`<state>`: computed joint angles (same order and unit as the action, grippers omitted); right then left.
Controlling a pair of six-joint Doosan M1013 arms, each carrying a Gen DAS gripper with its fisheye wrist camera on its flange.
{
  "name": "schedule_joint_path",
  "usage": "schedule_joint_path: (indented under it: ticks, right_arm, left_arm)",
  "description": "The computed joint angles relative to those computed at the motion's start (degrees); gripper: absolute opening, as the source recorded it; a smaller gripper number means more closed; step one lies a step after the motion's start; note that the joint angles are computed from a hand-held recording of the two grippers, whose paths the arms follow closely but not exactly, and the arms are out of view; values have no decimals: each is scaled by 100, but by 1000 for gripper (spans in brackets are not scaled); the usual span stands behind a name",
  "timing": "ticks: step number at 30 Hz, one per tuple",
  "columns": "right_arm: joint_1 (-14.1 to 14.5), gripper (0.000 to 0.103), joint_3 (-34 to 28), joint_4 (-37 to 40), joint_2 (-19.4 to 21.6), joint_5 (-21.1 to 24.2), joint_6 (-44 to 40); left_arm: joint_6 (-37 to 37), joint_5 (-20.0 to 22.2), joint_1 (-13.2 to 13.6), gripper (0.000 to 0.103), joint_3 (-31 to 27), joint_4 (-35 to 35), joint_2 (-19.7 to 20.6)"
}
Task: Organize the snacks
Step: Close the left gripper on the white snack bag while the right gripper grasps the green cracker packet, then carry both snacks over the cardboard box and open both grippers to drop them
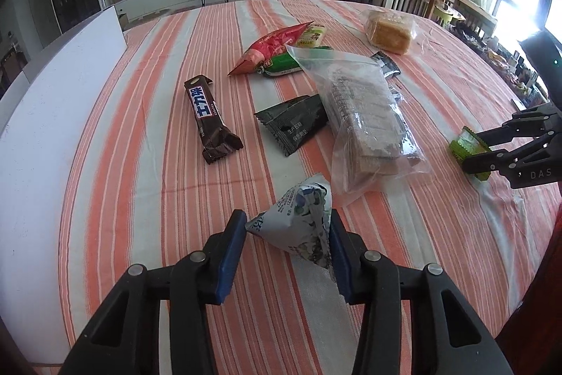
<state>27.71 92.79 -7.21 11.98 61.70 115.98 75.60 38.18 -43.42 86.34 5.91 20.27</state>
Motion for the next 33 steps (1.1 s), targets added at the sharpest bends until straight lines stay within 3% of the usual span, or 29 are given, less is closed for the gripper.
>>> schedule_joint_path:
  ticks: [2, 6, 10, 16, 21, 23, 26, 31, 33]
  right_arm:
    - [5, 52, -12, -32, -60, 25, 54]
    - [-70, 52, 127, 468, -353, -402, 17]
    - [60, 53, 77, 130, -270, -6, 132]
    - [229, 53, -249, 456, -166, 104, -269]
    - [506, 53, -1231, 844, 251, -1, -860]
    - [616, 53, -1800, 1144, 506, -176, -1103]
    - [794, 53, -2763, 1634, 998, -376, -1347]
    - [1108, 53, -4399, 1865, 1995, -287, -1472]
    - [1216, 58, -4870, 1759, 2307, -256, -1341]
  left_arm:
    - [-61, -143, 32, 44, 67, -54, -89]
    - [194, -343, 170, 44, 149, -747, -239]
    - [463, -442, 313, 44, 215, -1491, -409]
    - [282, -604, 579, 44, 367, -1591, -880]
    - [-476, -666, 1052, 44, 350, -770, -1313]
    - [-1197, -479, 1246, 44, 283, 39, -1385]
    - [-1860, -147, 1577, 44, 212, 704, -1395]
    - [-2283, 373, 1882, 45, 213, 1337, -1274]
    - [-2469, 573, 1942, 46, 224, 1578, -1206]
